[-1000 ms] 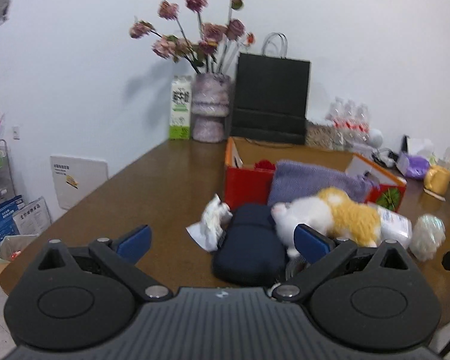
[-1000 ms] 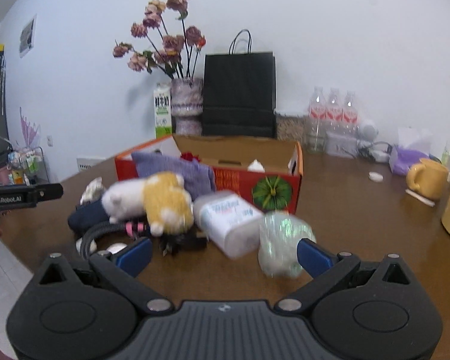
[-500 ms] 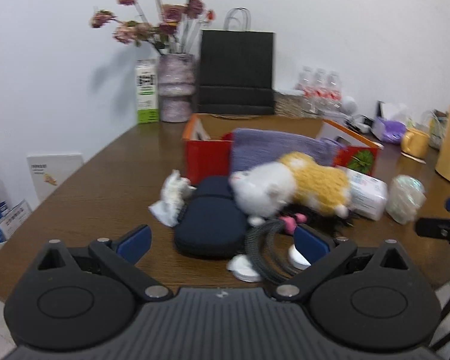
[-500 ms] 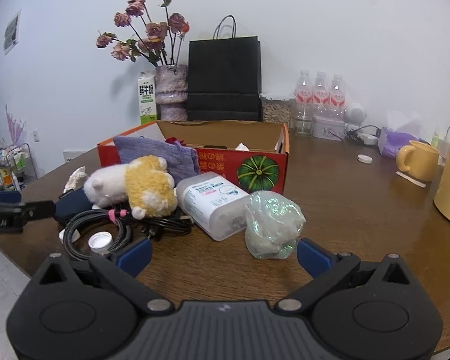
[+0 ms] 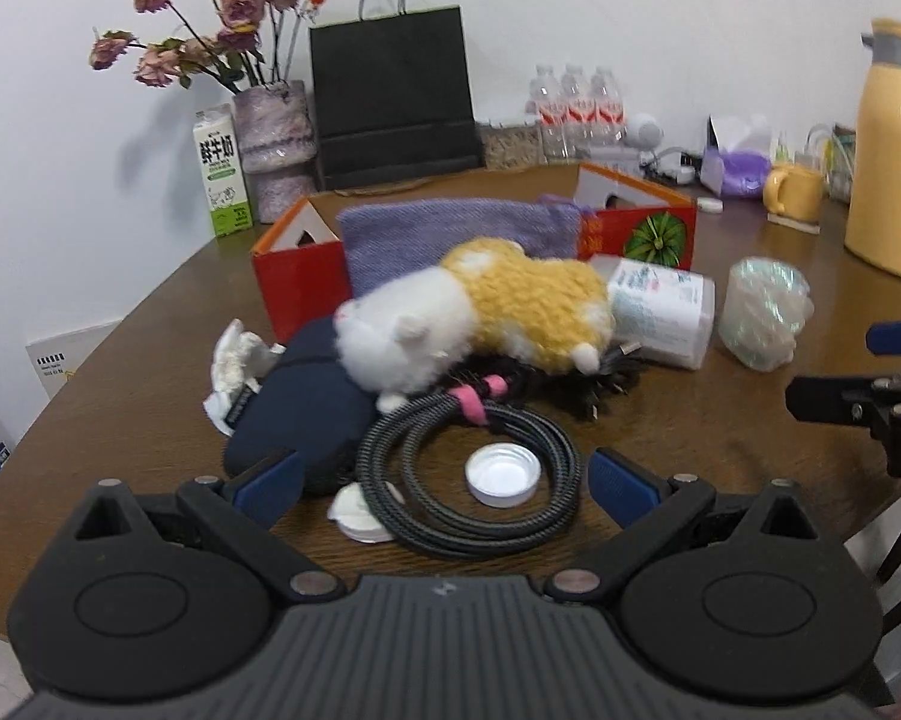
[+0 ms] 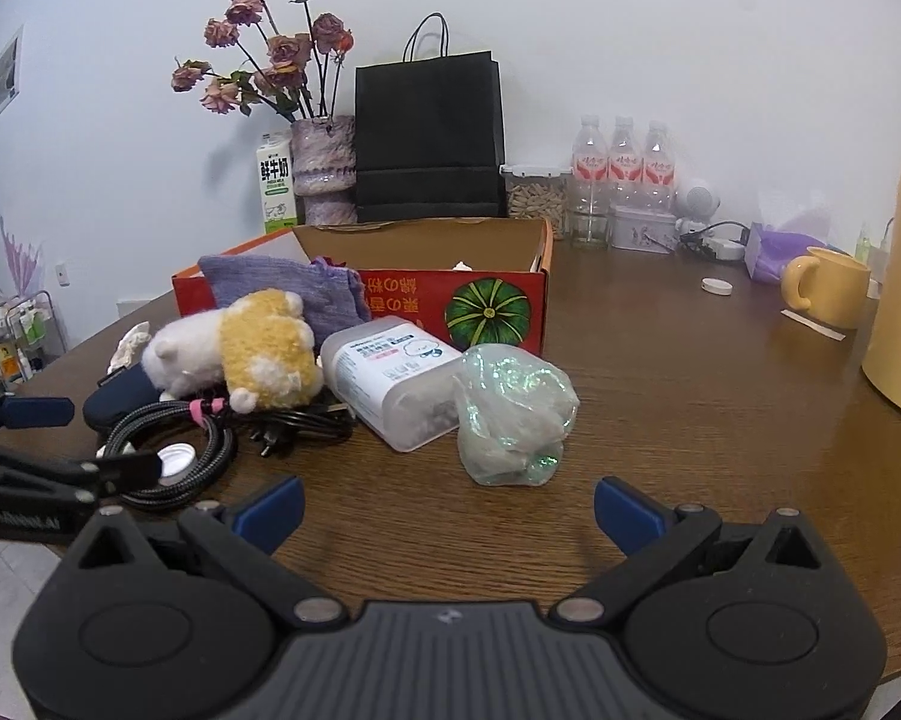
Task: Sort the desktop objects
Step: 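Grasp the clear iridescent plastic bag with the right gripper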
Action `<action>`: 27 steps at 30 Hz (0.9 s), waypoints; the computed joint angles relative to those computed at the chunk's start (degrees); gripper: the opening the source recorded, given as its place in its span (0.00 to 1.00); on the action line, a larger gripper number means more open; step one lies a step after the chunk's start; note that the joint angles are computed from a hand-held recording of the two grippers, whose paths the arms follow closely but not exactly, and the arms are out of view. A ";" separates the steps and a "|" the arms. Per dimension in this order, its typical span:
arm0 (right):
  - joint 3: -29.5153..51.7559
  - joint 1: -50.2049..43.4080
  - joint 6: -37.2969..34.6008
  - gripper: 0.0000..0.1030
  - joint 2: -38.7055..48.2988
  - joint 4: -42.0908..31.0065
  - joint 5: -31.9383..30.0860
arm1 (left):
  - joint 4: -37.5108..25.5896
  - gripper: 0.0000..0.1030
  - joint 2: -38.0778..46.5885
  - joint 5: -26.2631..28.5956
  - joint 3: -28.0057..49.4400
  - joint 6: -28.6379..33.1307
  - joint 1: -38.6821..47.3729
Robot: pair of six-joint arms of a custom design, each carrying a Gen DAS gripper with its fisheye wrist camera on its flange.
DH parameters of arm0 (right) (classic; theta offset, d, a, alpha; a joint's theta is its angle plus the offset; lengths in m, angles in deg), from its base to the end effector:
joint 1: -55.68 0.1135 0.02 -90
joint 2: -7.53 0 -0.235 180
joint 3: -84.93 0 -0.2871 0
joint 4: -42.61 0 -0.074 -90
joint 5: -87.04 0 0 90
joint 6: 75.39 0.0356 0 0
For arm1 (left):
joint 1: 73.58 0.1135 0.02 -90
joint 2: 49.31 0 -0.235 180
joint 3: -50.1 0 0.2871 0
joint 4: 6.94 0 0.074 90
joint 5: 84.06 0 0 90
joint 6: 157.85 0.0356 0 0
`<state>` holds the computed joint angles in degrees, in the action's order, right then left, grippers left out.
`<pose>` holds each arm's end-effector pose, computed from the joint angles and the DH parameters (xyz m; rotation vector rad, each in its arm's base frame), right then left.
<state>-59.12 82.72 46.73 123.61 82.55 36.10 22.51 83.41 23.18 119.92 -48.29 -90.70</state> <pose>0.2330 0.0938 -0.0239 0.4327 2.0548 -0.1643 0.3795 -0.1279 -0.0290 0.8362 1.9697 -0.2988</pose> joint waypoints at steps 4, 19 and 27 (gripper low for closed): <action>0.59 -1.87 -1.95 1.00 1.51 1.77 -2.21 | -2.16 1.00 0.74 -3.57 1.48 -0.30 -2.11; 6.80 -12.56 -9.49 0.79 5.70 3.06 -9.17 | -7.43 1.00 1.64 -11.21 5.22 -5.46 -5.72; 4.88 -12.36 -9.01 0.35 7.67 9.28 -11.48 | -9.19 1.00 1.41 -11.81 5.90 -6.84 -6.08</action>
<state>-54.24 70.35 37.72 131.29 91.83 24.63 13.32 84.82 11.37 125.82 -55.13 -96.78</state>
